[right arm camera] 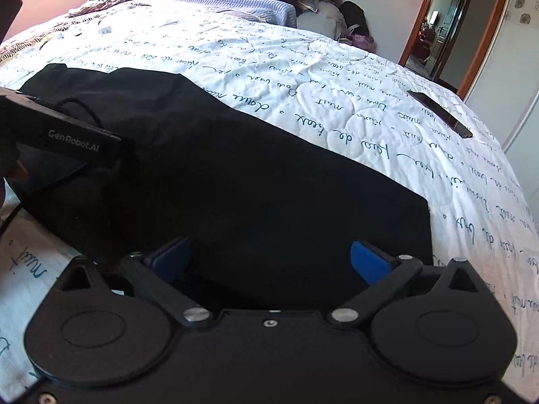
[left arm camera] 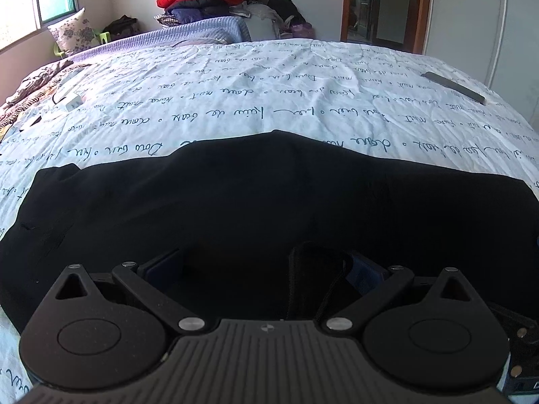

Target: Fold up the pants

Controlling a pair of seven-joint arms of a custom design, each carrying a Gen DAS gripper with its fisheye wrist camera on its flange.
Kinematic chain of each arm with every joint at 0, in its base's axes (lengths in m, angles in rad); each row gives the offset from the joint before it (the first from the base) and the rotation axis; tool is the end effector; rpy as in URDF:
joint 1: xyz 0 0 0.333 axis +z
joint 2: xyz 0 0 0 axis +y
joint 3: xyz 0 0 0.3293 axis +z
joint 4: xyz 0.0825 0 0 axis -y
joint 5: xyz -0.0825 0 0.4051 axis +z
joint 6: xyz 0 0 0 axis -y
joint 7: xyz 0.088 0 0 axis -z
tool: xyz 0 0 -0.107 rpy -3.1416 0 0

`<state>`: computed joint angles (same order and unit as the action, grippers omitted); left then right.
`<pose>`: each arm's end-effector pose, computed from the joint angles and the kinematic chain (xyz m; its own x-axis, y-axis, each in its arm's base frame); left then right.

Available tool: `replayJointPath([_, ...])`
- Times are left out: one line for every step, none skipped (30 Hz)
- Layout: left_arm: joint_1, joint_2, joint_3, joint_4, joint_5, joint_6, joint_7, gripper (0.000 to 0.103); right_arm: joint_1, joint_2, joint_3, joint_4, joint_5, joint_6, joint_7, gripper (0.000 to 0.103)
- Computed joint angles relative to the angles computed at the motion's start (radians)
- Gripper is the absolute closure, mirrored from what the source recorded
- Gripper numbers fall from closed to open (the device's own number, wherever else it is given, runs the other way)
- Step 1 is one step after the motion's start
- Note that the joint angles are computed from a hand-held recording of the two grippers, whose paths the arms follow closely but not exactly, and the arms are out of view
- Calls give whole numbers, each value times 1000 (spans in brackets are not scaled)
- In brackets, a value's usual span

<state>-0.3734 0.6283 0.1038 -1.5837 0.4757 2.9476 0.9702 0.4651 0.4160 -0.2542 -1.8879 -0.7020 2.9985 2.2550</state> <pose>0.7262 -0.2486 0.3487 -0.1320 -0.9907 -0.0327 -0.7069 0.1172 -0.6975 0.6595 0.2060 0.3560 0.1745 -0.9686 0.1774 -0.7008 -0.2487 -0.6686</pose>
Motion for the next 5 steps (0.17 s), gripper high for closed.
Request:
replayJointPath([43,-16,-46,-22,-28,8,38,1,44,-2,-48,0,-51,12,45,0])
replayJointPath([87,-33,-90,-48,-63,21,71,1,93,-2,-101,2,-121,33,101,0])
replayJointPath([152,-54,-155,-87,-118,48,119,1,143,1,-157,9,-200,57,166,0])
replayJointPath([207,-69,-210,-114,-169,64,162,1,218,14,-242,26,-312,85,272,0])
replayJointPath([286,-86,-289,-145,-237,66,213,1,292,33,-324,50,-428,99,388,0])
